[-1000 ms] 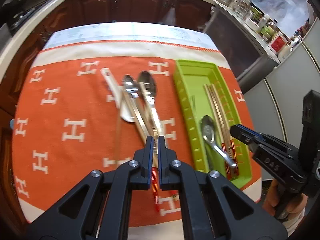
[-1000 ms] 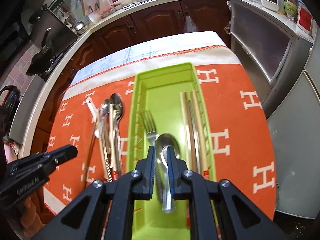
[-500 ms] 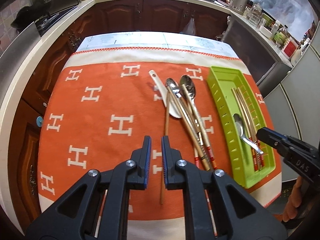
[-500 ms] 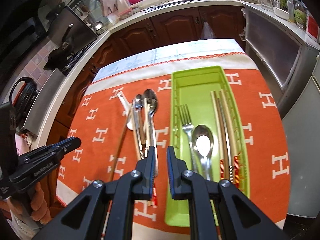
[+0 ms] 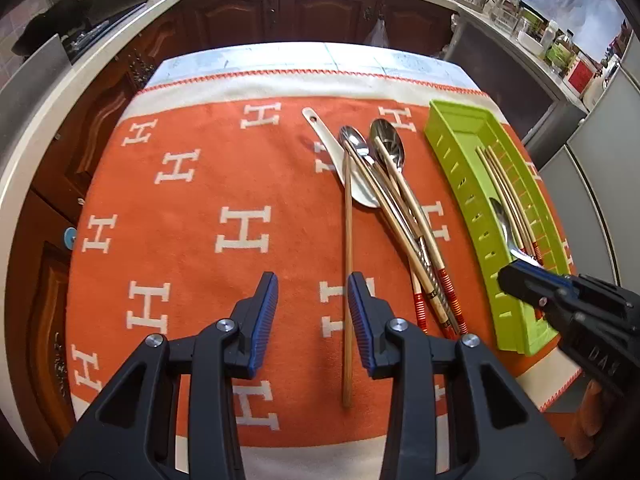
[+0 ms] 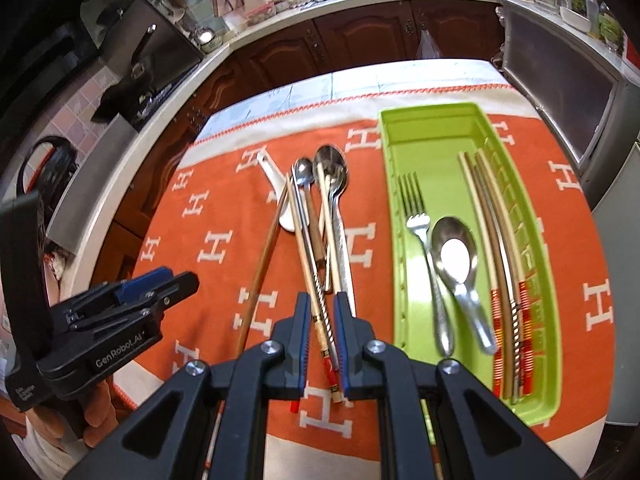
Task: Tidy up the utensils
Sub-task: 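Move both open grippers back over the remaining chopsticks, then grasp a wooden chopstick with the left gripper while the right gripper grasps another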
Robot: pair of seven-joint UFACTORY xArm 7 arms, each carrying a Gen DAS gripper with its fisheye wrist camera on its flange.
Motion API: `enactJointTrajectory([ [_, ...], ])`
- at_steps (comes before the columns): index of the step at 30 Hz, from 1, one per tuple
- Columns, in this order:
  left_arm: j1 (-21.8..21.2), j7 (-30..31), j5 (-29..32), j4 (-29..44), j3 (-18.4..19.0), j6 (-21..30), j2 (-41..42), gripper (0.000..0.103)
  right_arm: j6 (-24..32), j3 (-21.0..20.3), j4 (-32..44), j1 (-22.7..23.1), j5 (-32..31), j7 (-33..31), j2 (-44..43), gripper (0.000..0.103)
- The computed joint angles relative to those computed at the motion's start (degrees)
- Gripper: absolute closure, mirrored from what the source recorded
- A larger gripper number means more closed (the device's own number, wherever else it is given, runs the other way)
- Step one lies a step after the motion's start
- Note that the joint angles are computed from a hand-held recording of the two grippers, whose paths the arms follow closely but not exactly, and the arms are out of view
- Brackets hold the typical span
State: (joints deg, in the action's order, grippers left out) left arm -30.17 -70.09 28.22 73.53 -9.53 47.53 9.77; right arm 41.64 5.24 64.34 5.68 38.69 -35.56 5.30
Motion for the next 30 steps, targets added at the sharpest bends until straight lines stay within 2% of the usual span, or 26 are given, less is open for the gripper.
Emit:
enactJointTrajectory([
  [15,0.0,5.7,-3.4,2.6,1.9,-4.4,7.5,0.07,-1.4,1.4,0.8,1.2,-3.6,1.8,3.2,0.092],
  [26,-1.5,8.6,-5.1,6.7,3.5,-2.9,12.1,0.07,-1.0,2.0,2.0,0.5,-3.9,2.5,5.0,0.092],
  [30,-2.6,7.8,-3.3,7.5,4.4,-2.5,12.8,0.071,-0.7,2.2,2.3,0.4,-4.1,2.5,5.5,0.092],
])
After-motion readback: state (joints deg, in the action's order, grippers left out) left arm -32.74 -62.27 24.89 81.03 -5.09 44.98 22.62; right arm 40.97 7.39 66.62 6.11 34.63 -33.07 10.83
